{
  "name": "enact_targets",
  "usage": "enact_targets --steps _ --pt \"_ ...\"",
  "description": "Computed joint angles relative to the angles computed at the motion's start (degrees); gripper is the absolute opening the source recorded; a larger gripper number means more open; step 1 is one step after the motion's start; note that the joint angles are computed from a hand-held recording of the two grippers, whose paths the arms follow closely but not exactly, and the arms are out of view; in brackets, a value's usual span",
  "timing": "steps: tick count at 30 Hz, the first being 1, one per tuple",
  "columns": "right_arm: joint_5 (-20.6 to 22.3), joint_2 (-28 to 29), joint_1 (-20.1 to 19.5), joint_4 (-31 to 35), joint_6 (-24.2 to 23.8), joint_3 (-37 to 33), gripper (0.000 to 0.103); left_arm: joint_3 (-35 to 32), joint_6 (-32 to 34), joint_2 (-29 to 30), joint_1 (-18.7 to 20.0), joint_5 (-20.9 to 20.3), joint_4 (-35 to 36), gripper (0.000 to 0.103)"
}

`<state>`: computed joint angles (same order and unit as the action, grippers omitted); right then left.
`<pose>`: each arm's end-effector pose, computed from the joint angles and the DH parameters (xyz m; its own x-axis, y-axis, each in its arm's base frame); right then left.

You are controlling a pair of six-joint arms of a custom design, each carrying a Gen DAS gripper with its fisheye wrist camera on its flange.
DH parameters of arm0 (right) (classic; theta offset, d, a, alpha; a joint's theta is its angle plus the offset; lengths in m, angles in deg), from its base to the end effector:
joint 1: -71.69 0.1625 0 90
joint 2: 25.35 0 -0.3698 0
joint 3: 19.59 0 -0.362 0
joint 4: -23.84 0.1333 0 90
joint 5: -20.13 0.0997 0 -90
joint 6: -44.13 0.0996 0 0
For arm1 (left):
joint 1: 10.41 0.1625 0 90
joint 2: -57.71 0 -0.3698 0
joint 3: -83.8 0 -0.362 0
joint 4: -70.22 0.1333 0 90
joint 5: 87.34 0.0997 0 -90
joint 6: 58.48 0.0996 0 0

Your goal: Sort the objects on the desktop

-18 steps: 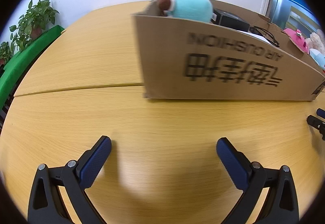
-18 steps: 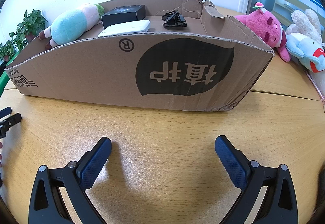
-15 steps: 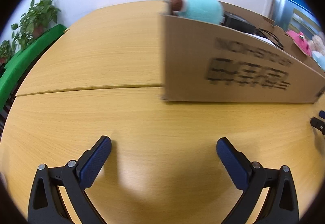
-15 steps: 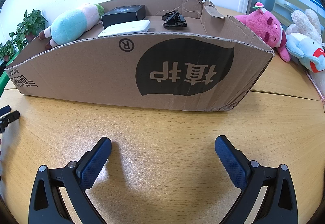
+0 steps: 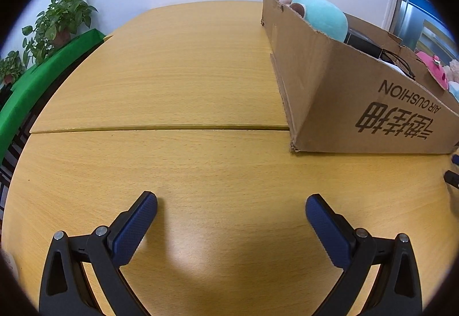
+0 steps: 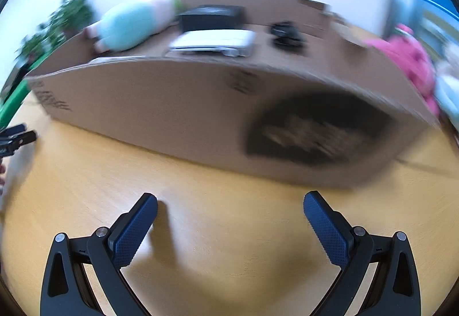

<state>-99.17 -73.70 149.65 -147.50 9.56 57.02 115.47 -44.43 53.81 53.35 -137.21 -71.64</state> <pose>-0.0621 -0.6963 0.2950 -0.7062 0.1315 0.6957 -0.3345 0.8041 -0.4915 -0.1816 -0.8151 -0.0098 -0.6801 0.2978 -0.6699 0.5863 0.7696 -0.2531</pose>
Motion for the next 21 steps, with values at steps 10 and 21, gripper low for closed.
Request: enact_targets --steps 10,21 --pt "0.1 -1.8 -0.5 -0.6 0.6 1.8 0.103 0.9 -2.5 -1.1 0.2 2.2 -0.5 0.103" --pt "1.2 -17.8 -12.8 -5.0 5.6 12.0 0.103 0.7 -3.2 -1.9 1.1 3.2 -0.5 0.103"
